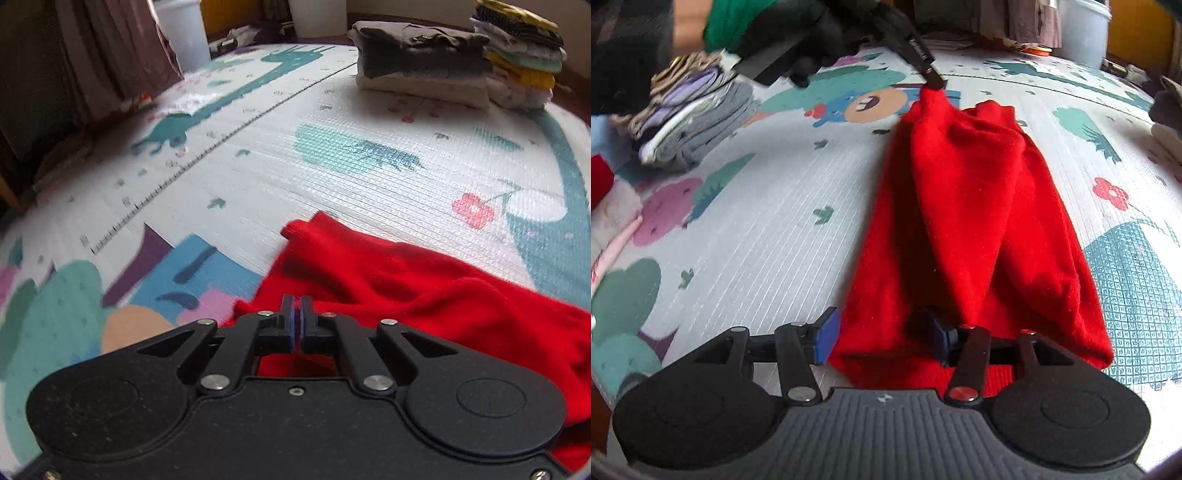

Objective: Fold clothes

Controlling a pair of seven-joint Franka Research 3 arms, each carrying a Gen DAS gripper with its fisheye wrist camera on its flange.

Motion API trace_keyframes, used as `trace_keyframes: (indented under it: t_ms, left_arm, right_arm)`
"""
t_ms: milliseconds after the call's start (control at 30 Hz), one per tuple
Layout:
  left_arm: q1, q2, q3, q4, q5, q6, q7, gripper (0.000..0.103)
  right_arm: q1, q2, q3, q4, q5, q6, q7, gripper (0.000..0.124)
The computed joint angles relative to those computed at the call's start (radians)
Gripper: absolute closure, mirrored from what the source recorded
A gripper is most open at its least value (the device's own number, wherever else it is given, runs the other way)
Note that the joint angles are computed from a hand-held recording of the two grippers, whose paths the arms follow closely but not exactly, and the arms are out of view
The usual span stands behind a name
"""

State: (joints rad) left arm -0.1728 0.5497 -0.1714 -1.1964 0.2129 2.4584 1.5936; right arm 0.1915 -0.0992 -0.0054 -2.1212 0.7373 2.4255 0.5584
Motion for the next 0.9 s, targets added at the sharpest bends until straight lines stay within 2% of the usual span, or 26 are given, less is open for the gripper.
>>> trace_keyframes:
  t_ms: [167, 267, 400, 433, 500, 533, 633, 700, 733, 767, 800, 833, 900]
  left_arm:
    - [-0.006, -0.020, 0.008, -0.026, 0.034, -0.019, 0.038, 0.103]
    - [-0.032, -0.005, 0.025, -0.012, 0.094, -0.065, 0.077, 0.103]
    - [-0.045, -0.003, 0.038, -0.046, 0.129, -0.024, 0.044, 0.103]
    - [-0.069, -0.012, 0.068, -0.076, 0.186, 0.014, 0.002, 0.100]
    - [-0.115, -0.033, 0.127, -0.111, 0.294, 0.022, -0.120, 0.096]
    - [-0.143, -0.061, 0.166, -0.150, 0.368, 0.036, -0.230, 0.092]
    - [-0.196, -0.169, 0.233, -0.283, 0.546, 0.068, -0.522, 0.091]
    - [-0.166, -0.234, 0.208, -0.371, 0.497, 0.117, -0.698, 0.091]
    - [-0.125, -0.260, 0.175, -0.418, 0.400, 0.176, -0.753, 0.091]
    - [-0.070, -0.285, 0.133, -0.483, 0.268, 0.272, -0.799, 0.089]
    - [-0.026, -0.298, 0.093, -0.532, 0.166, 0.342, -0.822, 0.081]
    - [0.014, -0.303, 0.050, -0.569, 0.078, 0.399, -0.814, 0.078]
    - [0.074, -0.294, -0.021, -0.601, -0.066, 0.460, -0.773, 0.078]
  right_arm:
    - [-0.005, -0.012, -0.006, -0.001, -0.017, -0.035, -0.014, 0.071]
    - [-0.008, -0.003, -0.007, 0.013, -0.021, -0.054, -0.009, 0.071]
    - [-0.011, -0.002, -0.007, 0.020, -0.026, -0.069, -0.020, 0.071]
    - [-0.011, -0.003, -0.008, 0.022, -0.024, -0.075, -0.025, 0.071]
    - [-0.013, -0.022, -0.022, 0.013, 0.052, -0.075, -0.082, 0.074]
    - [-0.014, -0.032, -0.032, 0.010, 0.105, -0.071, -0.119, 0.074]
    - [-0.018, -0.028, -0.038, 0.035, 0.163, -0.042, -0.166, 0.078]
    - [-0.018, 0.015, -0.032, 0.088, 0.184, -0.004, -0.174, 0.082]
    - [-0.020, 0.043, -0.027, 0.121, 0.190, 0.015, -0.169, 0.082]
    - [-0.021, 0.072, -0.021, 0.156, 0.198, 0.033, -0.163, 0.082]
    - [-0.024, 0.103, -0.015, 0.195, 0.208, 0.045, -0.161, 0.082]
    - [-0.028, 0.132, -0.008, 0.233, 0.221, 0.049, -0.170, 0.082]
    - [-0.041, 0.185, 0.008, 0.306, 0.232, 0.025, -0.211, 0.082]
